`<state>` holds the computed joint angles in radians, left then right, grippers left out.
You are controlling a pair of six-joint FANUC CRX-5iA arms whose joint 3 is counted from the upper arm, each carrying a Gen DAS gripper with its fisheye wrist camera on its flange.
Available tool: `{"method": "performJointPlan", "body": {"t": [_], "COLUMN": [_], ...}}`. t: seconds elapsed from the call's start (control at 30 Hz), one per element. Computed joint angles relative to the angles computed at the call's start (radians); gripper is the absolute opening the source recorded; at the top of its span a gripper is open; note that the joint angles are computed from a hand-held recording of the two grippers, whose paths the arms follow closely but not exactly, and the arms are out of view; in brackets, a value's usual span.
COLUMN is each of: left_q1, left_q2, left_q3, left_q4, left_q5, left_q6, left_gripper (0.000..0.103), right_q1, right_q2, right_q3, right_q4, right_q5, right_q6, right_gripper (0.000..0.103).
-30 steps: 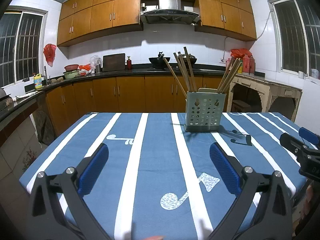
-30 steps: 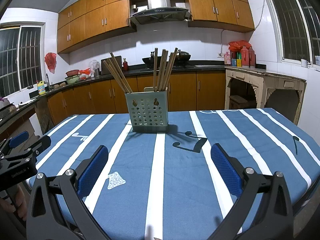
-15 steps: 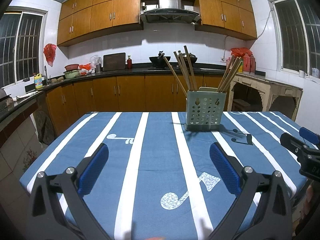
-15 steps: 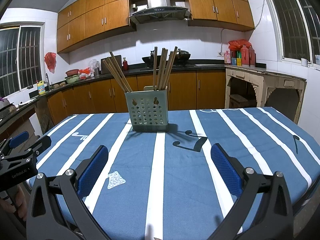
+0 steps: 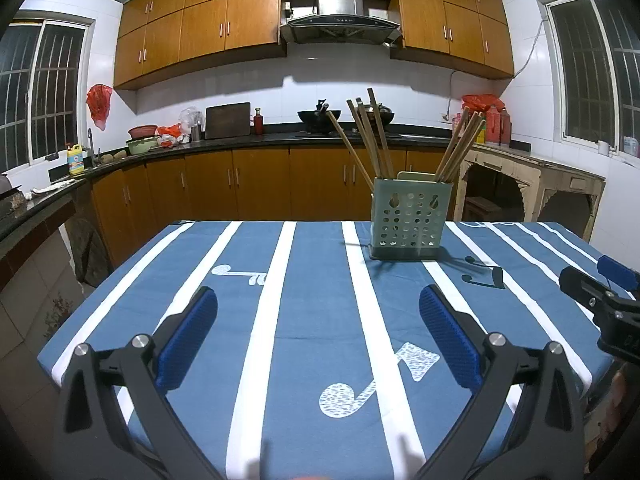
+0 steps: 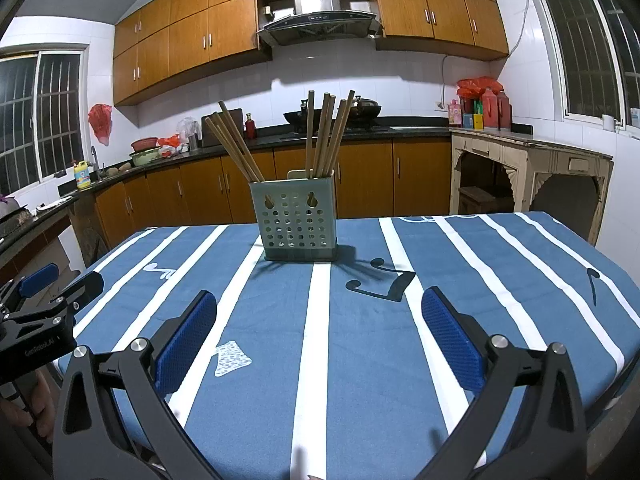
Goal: Organize utensils
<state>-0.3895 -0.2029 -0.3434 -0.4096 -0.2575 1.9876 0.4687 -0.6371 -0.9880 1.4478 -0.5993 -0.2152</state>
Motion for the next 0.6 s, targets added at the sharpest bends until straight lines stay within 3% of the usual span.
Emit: {"method": "performJointPlan", "body": {"t": [0.6], "left_q1": [-0.002], "left_q2": [-0.001], "left_q3": [-0.001], "left_q4": [-0.001], "left_q5": [-0.003], "left_q6": [-0.001], "left_gripper": [0.099], "right_q1": [0.003], "right_q2": [0.001], "right_q3": [0.005], "right_q4": [-0.011], "right_q5": [-0.002], "right_q6": [0.009], "right_gripper": [0.101]}}
